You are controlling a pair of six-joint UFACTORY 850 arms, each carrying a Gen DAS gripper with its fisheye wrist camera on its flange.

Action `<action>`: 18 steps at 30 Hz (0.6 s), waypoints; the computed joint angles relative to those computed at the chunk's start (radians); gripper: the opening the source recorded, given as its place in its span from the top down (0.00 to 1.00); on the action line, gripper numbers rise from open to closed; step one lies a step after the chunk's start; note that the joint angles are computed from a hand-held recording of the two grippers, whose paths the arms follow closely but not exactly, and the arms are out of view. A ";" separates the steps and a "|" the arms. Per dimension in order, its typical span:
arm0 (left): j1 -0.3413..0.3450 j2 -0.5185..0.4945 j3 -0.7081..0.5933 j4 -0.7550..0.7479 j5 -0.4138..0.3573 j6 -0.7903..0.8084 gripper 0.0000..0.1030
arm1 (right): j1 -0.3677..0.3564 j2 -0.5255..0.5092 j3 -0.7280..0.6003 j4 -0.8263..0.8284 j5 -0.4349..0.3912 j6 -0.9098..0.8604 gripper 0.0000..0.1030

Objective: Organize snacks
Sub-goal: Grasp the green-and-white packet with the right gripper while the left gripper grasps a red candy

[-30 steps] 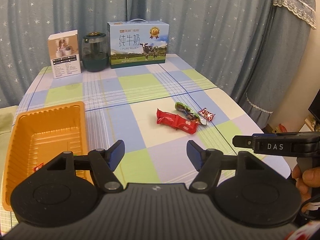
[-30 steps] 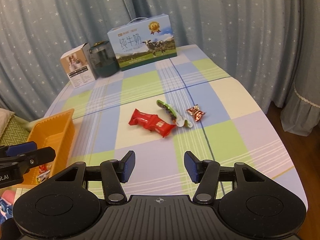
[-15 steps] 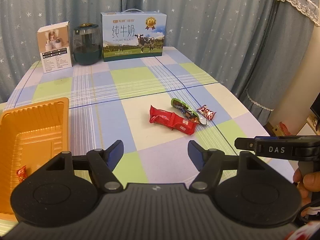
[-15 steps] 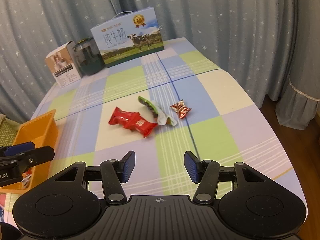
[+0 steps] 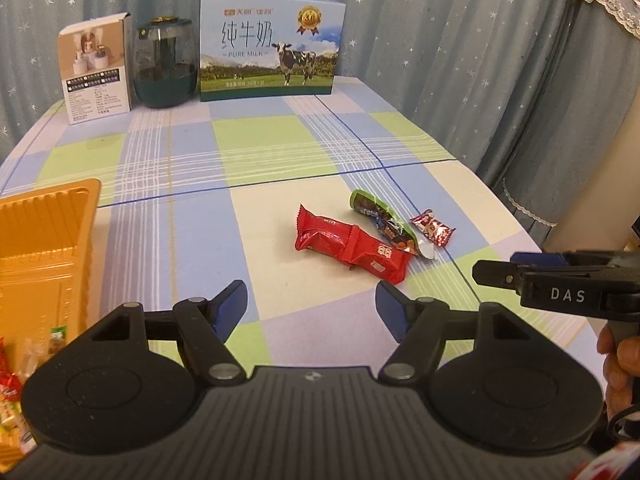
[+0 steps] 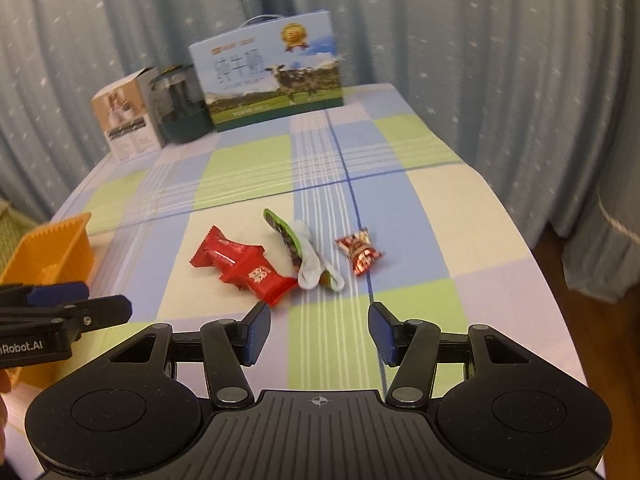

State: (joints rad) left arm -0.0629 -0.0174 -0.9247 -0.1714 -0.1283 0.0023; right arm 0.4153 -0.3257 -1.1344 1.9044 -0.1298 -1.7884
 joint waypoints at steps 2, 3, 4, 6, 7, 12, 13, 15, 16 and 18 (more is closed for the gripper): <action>0.002 -0.024 -0.014 -0.026 0.002 0.030 0.34 | -0.007 -0.031 -0.026 -0.027 -0.021 -0.018 0.47; 0.002 -0.037 -0.020 -0.040 0.003 0.044 0.34 | -0.010 -0.048 -0.042 -0.081 -0.027 0.018 0.47; 0.003 -0.048 -0.027 -0.067 0.004 0.070 0.34 | -0.011 -0.065 -0.058 -0.108 -0.032 0.028 0.47; 0.003 -0.069 -0.039 -0.125 0.007 0.131 0.34 | -0.014 -0.101 -0.090 -0.128 -0.047 0.019 0.47; 0.001 -0.079 -0.044 -0.137 0.009 0.145 0.34 | -0.016 -0.117 -0.105 -0.139 -0.057 0.018 0.47; 0.000 -0.105 -0.054 -0.252 0.020 0.260 0.34 | -0.021 -0.196 -0.186 -0.157 -0.086 -0.007 0.48; 0.001 -0.108 -0.054 -0.285 0.020 0.291 0.34 | -0.021 -0.209 -0.203 -0.175 -0.090 0.007 0.48; 0.004 -0.113 -0.052 -0.309 0.020 0.314 0.34 | -0.020 -0.237 -0.238 -0.218 -0.089 0.038 0.49; 0.005 -0.115 -0.052 -0.314 0.020 0.319 0.34 | -0.019 -0.252 -0.257 -0.257 -0.092 0.069 0.52; 0.008 -0.119 -0.049 -0.320 0.023 0.319 0.34 | -0.017 -0.279 -0.292 -0.365 -0.091 0.163 0.60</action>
State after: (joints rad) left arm -0.0553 -0.1364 -0.9739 -0.4917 -0.1052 0.3213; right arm 0.3987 -0.6047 -1.4265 1.5396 -0.2211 -1.6254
